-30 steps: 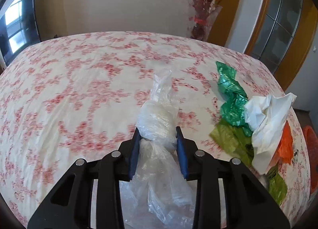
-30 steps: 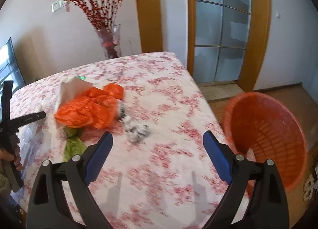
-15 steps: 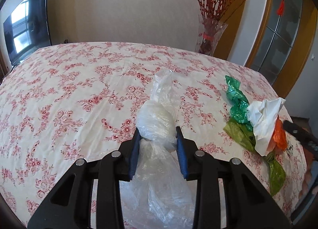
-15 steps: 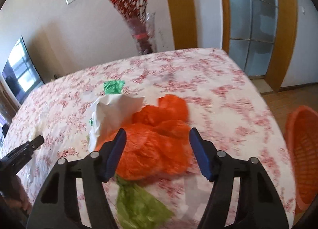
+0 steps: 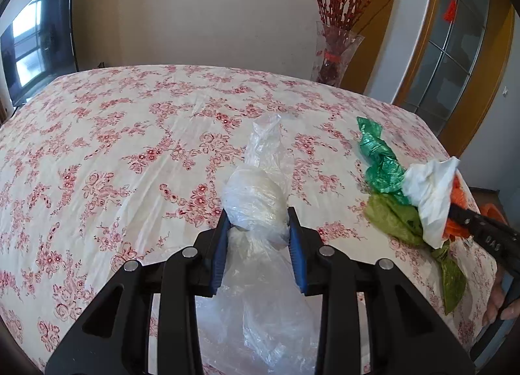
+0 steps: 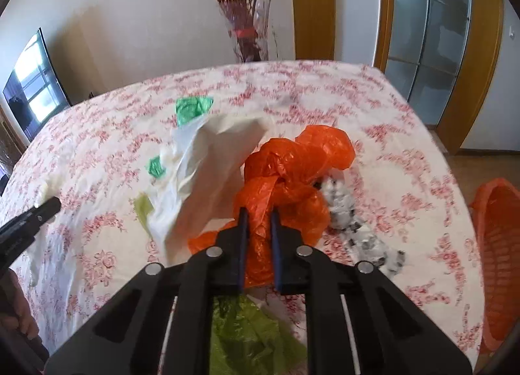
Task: Collect trash
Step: 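Grasp the clear plastic bag with the left gripper while the right gripper grasps an orange-red bag, then carry the clear bag and orange-red bag over the orange basket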
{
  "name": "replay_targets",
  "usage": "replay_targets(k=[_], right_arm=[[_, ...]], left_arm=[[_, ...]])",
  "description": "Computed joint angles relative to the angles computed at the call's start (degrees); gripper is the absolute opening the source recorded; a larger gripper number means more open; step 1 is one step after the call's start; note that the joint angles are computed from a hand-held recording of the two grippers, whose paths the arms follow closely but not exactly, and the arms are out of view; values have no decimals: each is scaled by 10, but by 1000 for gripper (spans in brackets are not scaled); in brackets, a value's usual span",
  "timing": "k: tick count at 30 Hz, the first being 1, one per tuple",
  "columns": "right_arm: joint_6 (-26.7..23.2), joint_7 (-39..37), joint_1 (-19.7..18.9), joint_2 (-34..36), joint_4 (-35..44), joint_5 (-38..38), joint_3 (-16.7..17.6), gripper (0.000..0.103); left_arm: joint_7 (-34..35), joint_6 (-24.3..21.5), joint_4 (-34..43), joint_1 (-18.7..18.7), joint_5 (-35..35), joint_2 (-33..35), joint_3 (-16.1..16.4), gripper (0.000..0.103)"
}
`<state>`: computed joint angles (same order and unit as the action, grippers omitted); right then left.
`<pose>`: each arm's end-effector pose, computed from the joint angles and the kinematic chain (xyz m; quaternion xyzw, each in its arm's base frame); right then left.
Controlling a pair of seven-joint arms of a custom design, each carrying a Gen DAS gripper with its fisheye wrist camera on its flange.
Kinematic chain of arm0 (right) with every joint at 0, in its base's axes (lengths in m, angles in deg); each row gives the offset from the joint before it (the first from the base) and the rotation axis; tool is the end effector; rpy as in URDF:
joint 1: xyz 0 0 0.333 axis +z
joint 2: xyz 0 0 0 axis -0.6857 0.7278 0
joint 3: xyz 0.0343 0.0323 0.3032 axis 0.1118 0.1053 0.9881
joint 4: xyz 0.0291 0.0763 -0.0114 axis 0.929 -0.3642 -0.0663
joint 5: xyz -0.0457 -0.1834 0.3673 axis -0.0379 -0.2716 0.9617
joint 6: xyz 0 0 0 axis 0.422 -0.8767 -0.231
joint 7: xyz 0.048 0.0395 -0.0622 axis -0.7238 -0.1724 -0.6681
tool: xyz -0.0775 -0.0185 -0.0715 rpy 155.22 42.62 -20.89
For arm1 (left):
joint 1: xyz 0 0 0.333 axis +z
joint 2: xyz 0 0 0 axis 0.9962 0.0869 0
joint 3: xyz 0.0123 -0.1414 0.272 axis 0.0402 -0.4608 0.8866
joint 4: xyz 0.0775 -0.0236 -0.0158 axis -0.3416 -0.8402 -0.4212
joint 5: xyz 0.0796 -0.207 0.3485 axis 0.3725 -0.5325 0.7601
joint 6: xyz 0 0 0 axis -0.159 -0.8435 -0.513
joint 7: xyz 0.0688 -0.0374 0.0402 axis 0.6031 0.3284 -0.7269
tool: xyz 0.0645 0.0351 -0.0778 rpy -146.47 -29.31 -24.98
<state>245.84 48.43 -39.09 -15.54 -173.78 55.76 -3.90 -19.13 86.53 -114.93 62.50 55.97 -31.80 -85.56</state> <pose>0.4498 0.1928 0.3568 -0.7178 0.5743 -0.2030 0.3372 0.3776 -0.3633 0.3480 -0.7357 0.5550 -0.2864 0.2620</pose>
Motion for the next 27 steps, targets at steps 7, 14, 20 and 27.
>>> replay_targets(k=[7,14,20,27], right_arm=[[32,19,57,-66,-48,-27,-77,13],[47,26,57,-134,-104,-41,-112,13],[52,27,41,-166,-140,-60,-135,13],[63,28,42,-198,-181,-88,-196,13]], left_arm=[[3,-5,13,-9,3,1,-7,34],[12,-16,42,-26,9,15,-13,34],[25,-21,83,-47,19,41,-14,33],[47,-14,144,-78,27,89,-5,33]])
